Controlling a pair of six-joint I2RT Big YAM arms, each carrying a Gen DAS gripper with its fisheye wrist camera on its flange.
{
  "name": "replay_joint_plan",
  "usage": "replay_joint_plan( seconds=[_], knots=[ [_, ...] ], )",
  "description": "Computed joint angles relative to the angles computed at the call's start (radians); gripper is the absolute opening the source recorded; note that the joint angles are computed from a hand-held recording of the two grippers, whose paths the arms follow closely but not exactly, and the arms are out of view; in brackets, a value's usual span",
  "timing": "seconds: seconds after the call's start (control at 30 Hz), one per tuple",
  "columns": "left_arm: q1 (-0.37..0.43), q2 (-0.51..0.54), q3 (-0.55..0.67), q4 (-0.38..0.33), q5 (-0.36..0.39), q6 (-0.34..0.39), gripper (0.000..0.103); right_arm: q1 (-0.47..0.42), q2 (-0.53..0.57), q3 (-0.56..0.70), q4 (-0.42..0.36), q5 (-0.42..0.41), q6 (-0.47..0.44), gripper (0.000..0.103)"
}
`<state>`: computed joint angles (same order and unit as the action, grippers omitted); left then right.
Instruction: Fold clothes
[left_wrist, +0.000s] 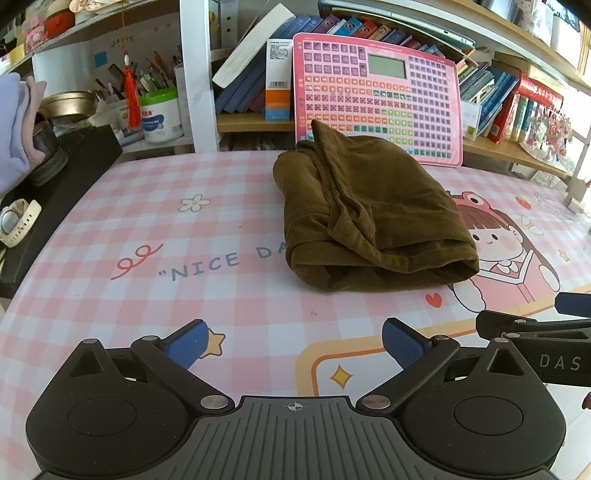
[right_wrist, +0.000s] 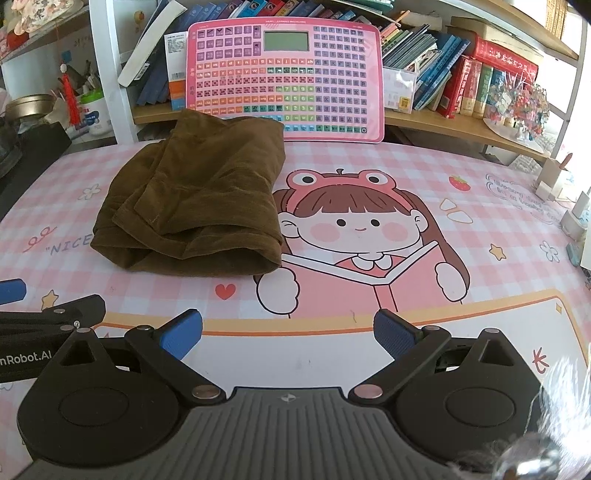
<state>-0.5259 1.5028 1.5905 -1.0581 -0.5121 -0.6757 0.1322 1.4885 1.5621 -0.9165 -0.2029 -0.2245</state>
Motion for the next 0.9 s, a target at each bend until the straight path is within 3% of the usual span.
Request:
replay_joint_plan(
  seconds=[0.9],
  knots=[
    [0.002,-0.003,0.001,0.004,0.012,-0.030,0.103,0.002,0.003,0.001,-0.009,0.012,0.010,0.100]
  ],
)
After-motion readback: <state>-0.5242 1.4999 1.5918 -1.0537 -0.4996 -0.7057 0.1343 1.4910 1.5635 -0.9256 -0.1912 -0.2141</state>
